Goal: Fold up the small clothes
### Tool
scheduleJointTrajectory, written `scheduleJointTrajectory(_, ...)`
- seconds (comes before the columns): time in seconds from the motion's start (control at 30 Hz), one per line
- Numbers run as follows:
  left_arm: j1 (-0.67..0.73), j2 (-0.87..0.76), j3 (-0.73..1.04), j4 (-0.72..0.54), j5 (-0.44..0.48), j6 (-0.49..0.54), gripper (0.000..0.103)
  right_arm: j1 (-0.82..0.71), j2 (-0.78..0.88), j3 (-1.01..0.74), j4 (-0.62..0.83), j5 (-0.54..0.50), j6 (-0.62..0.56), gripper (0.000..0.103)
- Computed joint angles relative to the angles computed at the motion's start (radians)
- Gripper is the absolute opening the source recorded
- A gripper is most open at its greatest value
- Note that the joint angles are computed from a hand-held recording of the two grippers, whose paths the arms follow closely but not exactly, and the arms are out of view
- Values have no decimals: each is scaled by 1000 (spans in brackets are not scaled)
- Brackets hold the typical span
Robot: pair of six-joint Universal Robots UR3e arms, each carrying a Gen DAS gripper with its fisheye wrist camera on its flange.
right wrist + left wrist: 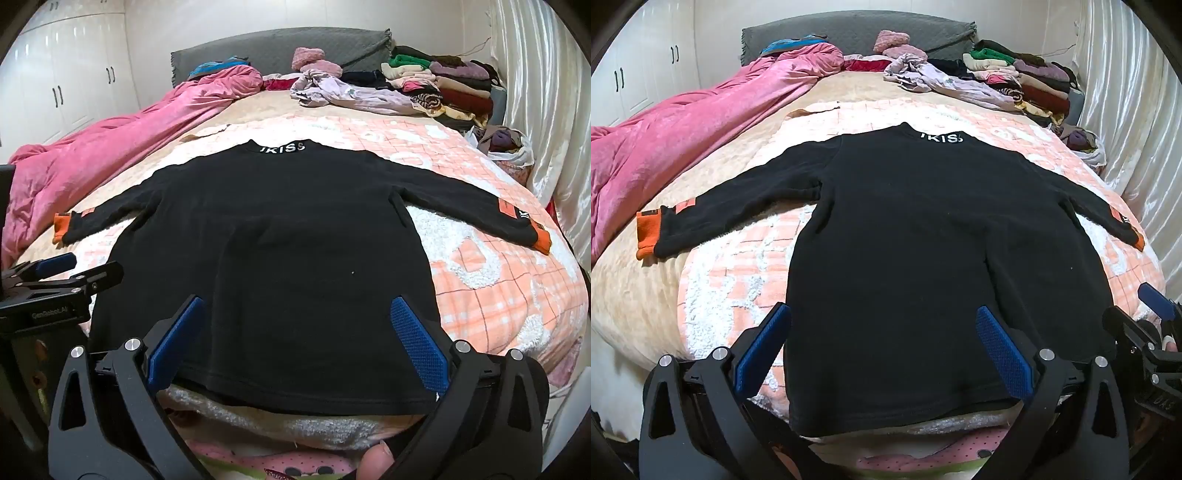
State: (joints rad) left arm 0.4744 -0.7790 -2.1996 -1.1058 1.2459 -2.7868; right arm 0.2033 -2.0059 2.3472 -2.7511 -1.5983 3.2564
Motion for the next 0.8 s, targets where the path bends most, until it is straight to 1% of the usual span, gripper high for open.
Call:
scheduleJointTrajectory(0.07,61,25,8,-51,-38,54,99,1,2,-1,1,0,-1,95)
scheduleJointTrajectory(0.17,43,10,31,-53,-27,40,99,0,0,-1,4,1,-2,95)
scheduleJointTrajectory(0.27,38,12,15,-35,-23,32,99,2,2,-1,2,-1,-1,95)
scheduleJointTrajectory(0.7,56,25,20,-58,-36,48,99,8,9,-3,1,-8,3,95)
scheduleJointTrajectory(0.8,49,22,15,-48,-30,42,99,6,6,-2,1,-5,0,95)
